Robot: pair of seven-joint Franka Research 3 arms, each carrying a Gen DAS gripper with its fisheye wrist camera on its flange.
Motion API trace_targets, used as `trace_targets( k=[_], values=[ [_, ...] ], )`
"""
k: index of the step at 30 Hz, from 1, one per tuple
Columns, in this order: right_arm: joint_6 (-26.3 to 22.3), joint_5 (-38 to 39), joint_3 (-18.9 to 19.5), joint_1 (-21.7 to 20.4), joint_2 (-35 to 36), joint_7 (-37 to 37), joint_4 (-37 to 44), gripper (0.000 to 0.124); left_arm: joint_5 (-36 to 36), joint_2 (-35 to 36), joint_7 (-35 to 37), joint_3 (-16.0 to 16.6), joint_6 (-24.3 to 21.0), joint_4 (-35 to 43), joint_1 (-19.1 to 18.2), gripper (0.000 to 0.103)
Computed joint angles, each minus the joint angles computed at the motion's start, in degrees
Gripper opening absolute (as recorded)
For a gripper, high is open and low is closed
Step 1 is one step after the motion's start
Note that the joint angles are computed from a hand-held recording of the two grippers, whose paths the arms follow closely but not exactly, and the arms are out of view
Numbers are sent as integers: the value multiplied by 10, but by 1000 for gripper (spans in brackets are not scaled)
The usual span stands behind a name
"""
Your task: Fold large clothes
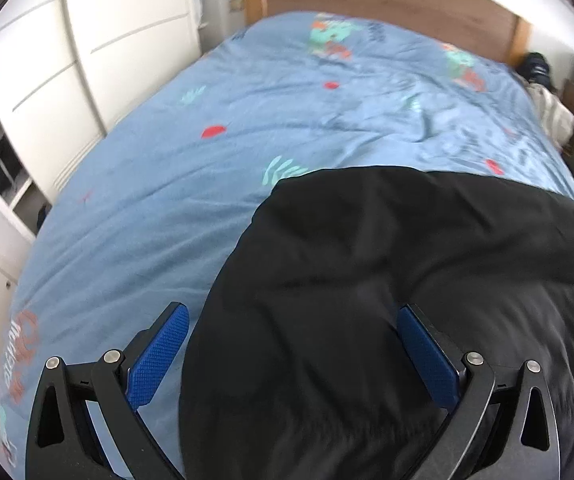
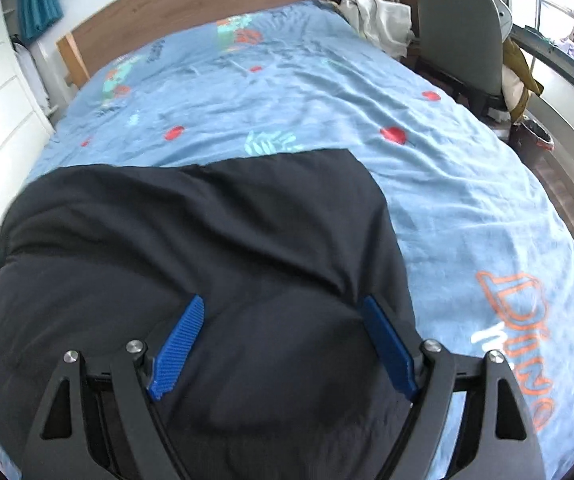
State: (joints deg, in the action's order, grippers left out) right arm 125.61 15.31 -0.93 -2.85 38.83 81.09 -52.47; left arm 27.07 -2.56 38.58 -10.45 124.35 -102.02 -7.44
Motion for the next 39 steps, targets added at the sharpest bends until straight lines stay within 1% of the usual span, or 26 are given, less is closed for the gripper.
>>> trace_targets(
  k=[2, 4, 7, 9, 13, 17, 20, 24, 27, 30, 32, 34, 36, 39],
  values=[
    [45, 30, 16, -9, -54, -30, -86, 82, -16, -24, 7, 1, 26, -32, -1, 102],
    [75, 65, 29, -14, -102, -68, -159, 82, -28, -36, 17, 1, 30, -51, 0, 102],
    [93, 105, 35, -11, -147, -111, -230, 82, -44, -48, 26, 4, 27, -72, 4, 102],
    [96, 112, 30, -2, -161, -129, -258, 82, -51, -58, 24, 5, 18, -83, 8, 102],
    [89, 106, 10, 9, -169, -114, -280, 82, -52, -85, 22, 5, 1, -108, 15, 102],
    [86, 68, -9, 18, -180, -89, -289, 82, -44, -114, 20, 2, 0, -132, 18, 102],
    [81, 53, -16, 16, -189, -76, -296, 82, -52, -137, 13, 5, 18, -155, 20, 102],
    [86, 52, -18, 9, -216, -76, -321, 82, -65, -171, -1, 10, 51, -187, 26, 102],
    [95, 67, -18, 3, -239, -87, -344, 82, -75, -195, 4, 14, 70, -207, 28, 102],
    [99, 94, -17, -6, -262, -107, -362, 82, -84, -210, 20, 16, 67, -215, 28, 102],
    [97, 111, -18, -11, -274, -119, -370, 82, -107, -220, 38, 25, 67, -221, 23, 102],
    [96, 126, -20, -14, -283, -132, -375, 82, -133, -232, 49, 34, 80, -234, 20, 102],
    [90, 143, -22, -20, -291, -150, -380, 82, -157, -241, 57, 43, 97, -247, 18, 102],
    [59, 178, -27, -33, -294, -172, -375, 82, -204, -247, 78, 59, 125, -263, 8, 102]
  ],
)
